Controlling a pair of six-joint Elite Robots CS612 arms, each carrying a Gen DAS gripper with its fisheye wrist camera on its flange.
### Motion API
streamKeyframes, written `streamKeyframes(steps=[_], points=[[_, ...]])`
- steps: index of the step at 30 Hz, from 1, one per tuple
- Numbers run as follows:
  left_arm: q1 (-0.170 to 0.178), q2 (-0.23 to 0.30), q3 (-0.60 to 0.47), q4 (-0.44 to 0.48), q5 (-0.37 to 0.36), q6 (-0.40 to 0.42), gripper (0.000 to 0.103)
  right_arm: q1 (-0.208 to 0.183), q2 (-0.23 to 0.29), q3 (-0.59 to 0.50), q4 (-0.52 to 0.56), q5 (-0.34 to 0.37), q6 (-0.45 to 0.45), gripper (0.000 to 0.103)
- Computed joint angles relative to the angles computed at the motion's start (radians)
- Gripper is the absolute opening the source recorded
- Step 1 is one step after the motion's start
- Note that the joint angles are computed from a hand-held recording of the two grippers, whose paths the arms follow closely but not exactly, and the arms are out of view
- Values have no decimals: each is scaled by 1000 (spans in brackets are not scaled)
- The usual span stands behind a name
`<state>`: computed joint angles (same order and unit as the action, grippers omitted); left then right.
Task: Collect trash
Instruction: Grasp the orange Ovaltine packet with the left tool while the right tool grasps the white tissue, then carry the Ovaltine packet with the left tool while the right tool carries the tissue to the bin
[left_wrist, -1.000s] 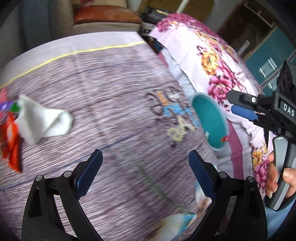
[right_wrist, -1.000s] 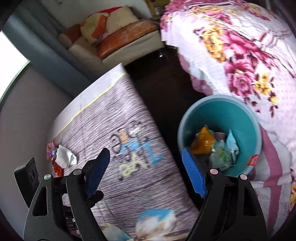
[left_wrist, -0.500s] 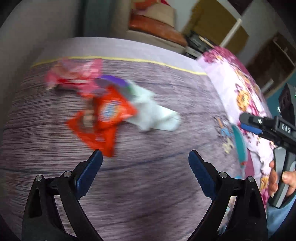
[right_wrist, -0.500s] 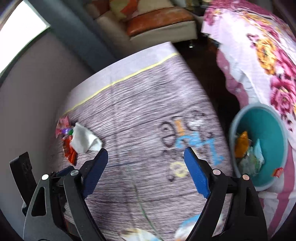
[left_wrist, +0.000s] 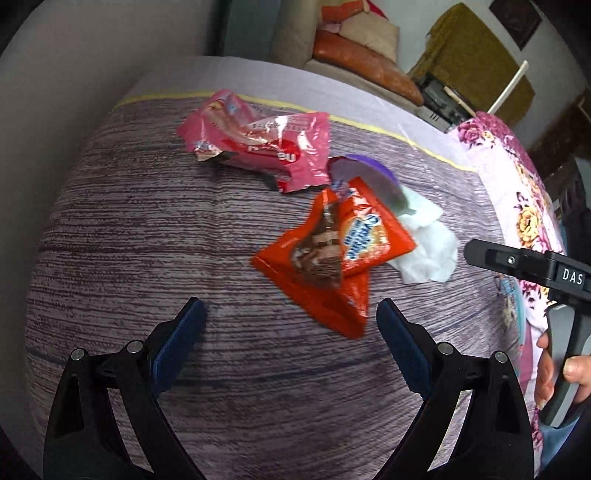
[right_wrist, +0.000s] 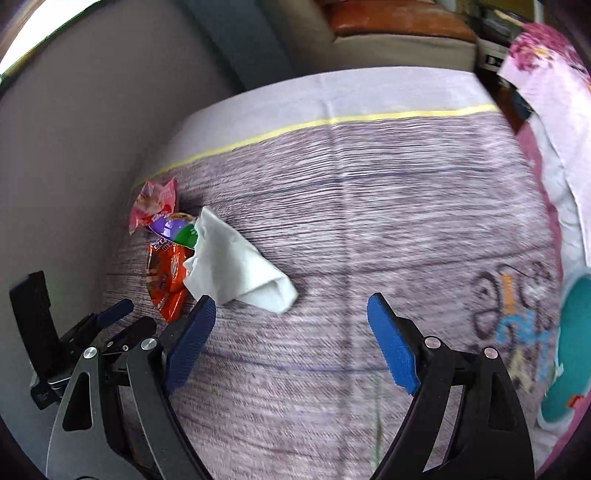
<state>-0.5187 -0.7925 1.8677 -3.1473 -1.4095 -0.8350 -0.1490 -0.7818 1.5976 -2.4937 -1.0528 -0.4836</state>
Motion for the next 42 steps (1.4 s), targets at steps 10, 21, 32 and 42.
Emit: streamKeyframes(steps=[10,21,32,42], points=[[17,-6,36,-53,11,3,94,56,28,-15,-18,-24,-3,80],[19,7,-3,-23,-7,70,94,89,24,32,-125,-92,-69,53],[-26,39,-80,60,67,182,73,37,-4,86,-141,-21,-36,6],[-58,26,-71,30,22,194,44,-28,15,75,-143,33,2,6]])
